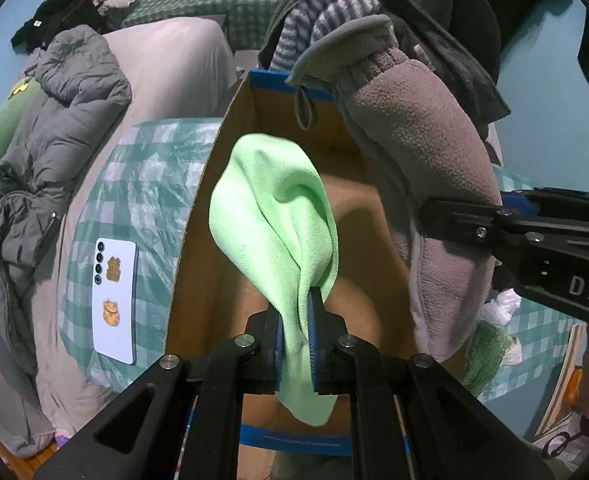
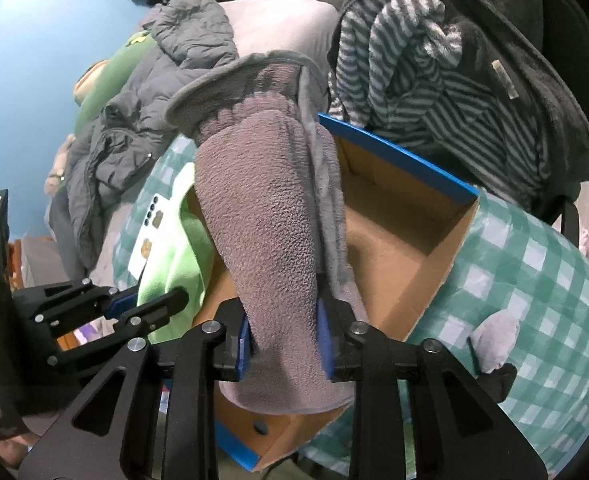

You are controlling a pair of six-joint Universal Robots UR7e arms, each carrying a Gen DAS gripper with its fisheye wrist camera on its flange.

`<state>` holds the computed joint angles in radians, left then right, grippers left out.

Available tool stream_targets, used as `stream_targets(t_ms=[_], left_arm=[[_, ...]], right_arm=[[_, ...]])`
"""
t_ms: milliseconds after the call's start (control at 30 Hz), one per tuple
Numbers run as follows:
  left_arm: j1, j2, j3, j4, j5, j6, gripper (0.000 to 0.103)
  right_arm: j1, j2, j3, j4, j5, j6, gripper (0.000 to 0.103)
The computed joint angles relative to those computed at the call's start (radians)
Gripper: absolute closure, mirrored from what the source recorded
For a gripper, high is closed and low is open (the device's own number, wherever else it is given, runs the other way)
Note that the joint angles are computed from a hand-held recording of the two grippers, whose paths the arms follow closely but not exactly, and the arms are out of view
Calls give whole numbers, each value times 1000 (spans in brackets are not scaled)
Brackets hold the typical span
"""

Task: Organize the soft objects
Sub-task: 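Open both tools to drop the green cloth and grey sock into the box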

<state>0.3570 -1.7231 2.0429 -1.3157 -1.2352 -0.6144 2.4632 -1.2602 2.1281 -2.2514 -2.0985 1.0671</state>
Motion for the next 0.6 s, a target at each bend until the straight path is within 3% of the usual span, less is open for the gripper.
stream_targets(t_ms=[67, 167, 300, 467, 600], left_arm=[[1, 3, 0, 9, 8, -6, 81], [-8, -5, 1, 12, 29, -15, 66], [-12, -9, -8, 20, 29, -14, 61], [-32, -19, -14, 28, 24, -28, 57], [-52, -22, -15, 31, 8, -40, 55]], right_arm=[[3, 6, -7, 15, -9, 13, 65], [4, 3, -5, 24, -17, 16, 64], [9, -5, -5, 39, -19, 35, 62], [28, -21, -15, 91, -38, 73, 45], [46, -42, -18, 140, -45, 101, 41]])
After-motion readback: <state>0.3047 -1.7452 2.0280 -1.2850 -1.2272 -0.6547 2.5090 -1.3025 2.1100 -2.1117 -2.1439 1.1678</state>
